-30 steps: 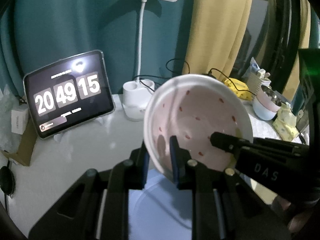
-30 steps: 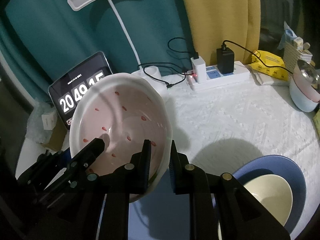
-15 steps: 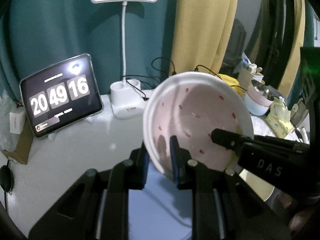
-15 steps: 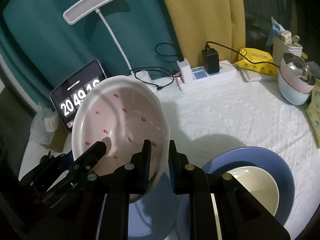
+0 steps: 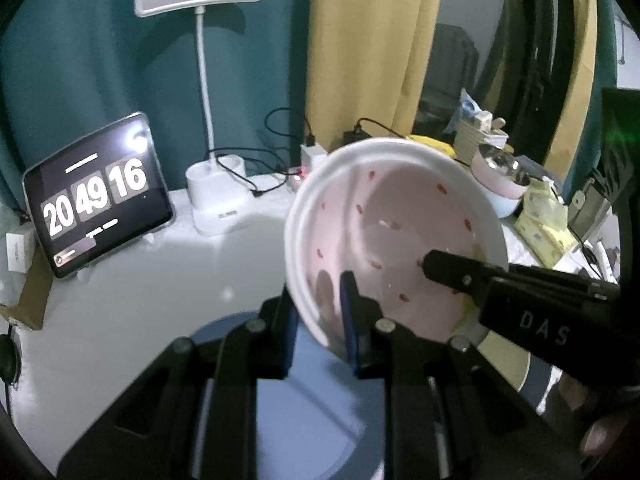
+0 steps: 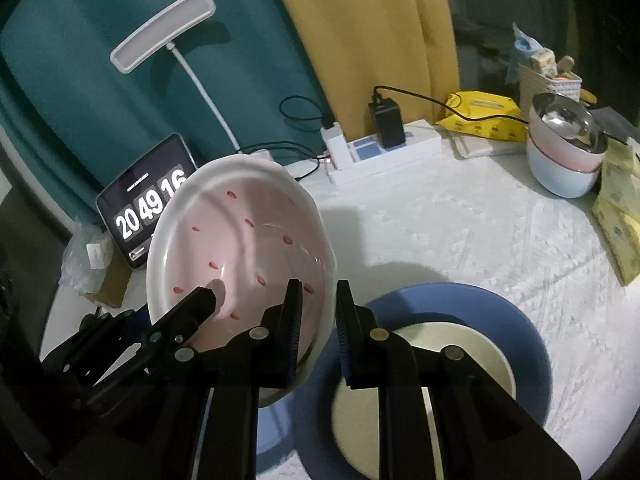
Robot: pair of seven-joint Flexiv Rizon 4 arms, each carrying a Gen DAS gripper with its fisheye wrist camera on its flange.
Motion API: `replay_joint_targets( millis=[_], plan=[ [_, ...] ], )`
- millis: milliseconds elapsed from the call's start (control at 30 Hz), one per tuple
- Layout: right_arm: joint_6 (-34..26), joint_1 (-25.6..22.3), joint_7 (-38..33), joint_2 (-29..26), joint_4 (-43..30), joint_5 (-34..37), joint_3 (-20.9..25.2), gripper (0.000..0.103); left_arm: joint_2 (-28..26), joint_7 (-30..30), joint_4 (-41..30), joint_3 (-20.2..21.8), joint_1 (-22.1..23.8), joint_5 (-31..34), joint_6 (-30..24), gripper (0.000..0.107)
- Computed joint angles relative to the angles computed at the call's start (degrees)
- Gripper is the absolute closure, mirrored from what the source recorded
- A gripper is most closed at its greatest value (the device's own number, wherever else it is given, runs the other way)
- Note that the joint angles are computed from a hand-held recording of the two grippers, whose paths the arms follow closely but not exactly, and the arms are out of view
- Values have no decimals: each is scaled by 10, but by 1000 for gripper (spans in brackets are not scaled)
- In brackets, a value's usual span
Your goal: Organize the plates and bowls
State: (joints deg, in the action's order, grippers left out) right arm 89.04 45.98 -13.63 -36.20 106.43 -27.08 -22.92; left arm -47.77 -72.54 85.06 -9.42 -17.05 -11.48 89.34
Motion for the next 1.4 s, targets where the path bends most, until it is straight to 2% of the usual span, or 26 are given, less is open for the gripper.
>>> replay_joint_targets(
  millis=[300,533,767,1400],
  plan=[
    [30,39,-1,17,52,22,-53,85,-3,-3,-11,11,-24,8,-13,87],
    [46,76,-24,26,86,69,-93,85,-6,-5,-17,16,-40,13,-22,86],
    [54,100,-53,32,112,113,-113,85,-9,-9,-23,20,-53,18,-31,86],
    [58,115,-90,39,155,179,-105,85,-15,-12,-5,22,-68,31,-48,86]
  ],
)
